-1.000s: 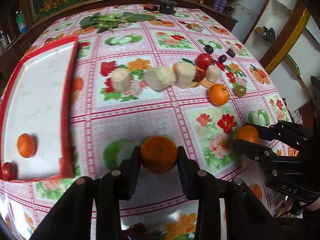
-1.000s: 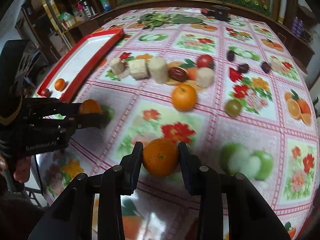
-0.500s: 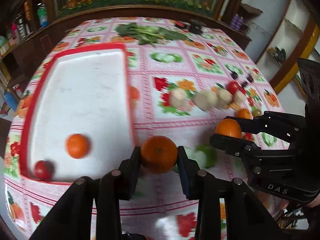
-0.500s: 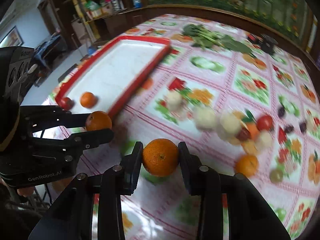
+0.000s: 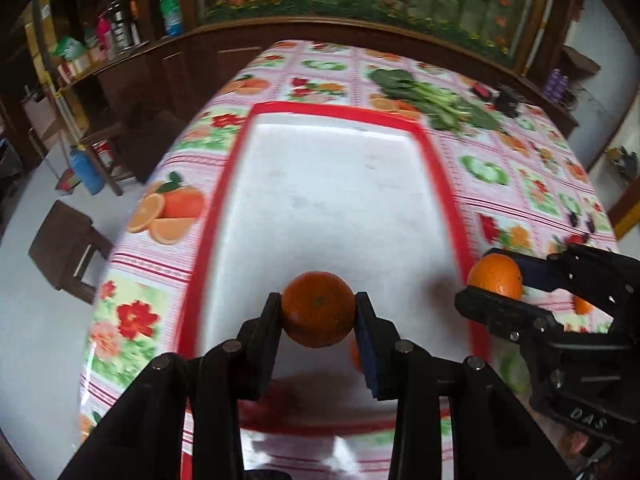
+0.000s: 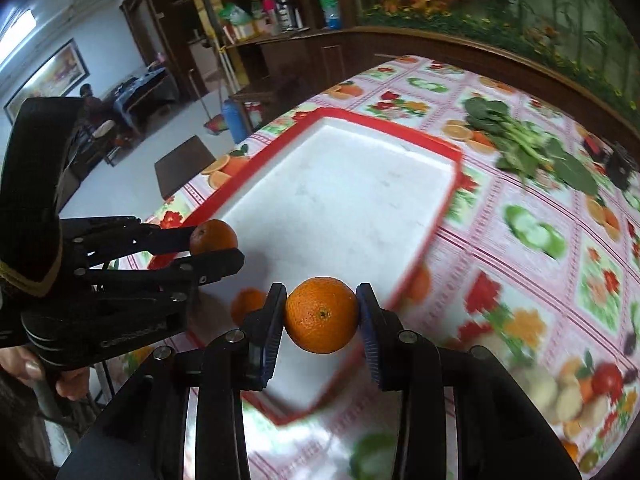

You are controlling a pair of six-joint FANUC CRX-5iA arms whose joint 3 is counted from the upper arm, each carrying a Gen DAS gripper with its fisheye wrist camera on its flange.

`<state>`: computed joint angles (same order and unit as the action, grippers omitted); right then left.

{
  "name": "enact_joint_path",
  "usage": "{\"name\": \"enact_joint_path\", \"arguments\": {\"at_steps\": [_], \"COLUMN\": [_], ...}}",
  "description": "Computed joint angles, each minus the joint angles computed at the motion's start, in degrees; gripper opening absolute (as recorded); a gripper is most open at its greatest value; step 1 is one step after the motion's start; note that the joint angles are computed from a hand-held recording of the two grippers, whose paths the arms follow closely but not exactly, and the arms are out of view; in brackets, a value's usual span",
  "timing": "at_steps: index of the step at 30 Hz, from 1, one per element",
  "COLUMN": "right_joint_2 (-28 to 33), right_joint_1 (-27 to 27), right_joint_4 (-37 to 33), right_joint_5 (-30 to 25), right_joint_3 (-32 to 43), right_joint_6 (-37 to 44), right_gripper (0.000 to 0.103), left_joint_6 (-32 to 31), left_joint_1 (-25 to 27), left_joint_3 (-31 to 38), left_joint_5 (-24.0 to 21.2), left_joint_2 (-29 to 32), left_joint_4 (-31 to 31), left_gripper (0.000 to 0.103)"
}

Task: Organize fruits
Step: 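Carry both oranges into the white tray and open both tools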

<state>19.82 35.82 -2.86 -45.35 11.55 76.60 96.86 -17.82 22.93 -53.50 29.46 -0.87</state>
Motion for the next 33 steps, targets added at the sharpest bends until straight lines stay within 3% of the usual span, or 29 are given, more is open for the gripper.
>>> {"name": "enact_joint_path", "arguments": {"at_steps": [11, 23, 33], "right_joint_2": [8.0, 9.7, 7.4], "right_joint_1": [0.7, 1.1, 1.6], "right_joint_4": [-0.2, 1.0, 3.5], "right_joint_5": [-4.4, -6.0, -4.7], "right_joint_3": [7.9, 8.9, 5.9], "right_joint_6": [2.2, 1.6, -2.2], "right_gripper": [0.035, 0.038, 0.047], "left_joint_6": [1.1, 3.0, 5.4], "left_joint_1": [1.9, 2.1, 1.3], "left_joint_3": [1.8, 2.6, 1.9], "left_joint_5": [-2.0, -2.9, -3.6], "left_joint_2": [2.9, 3.9, 2.8], "left_joint_4": [0.0, -0.1, -1.9], "left_gripper": [0.038, 0.039, 0.057]}}
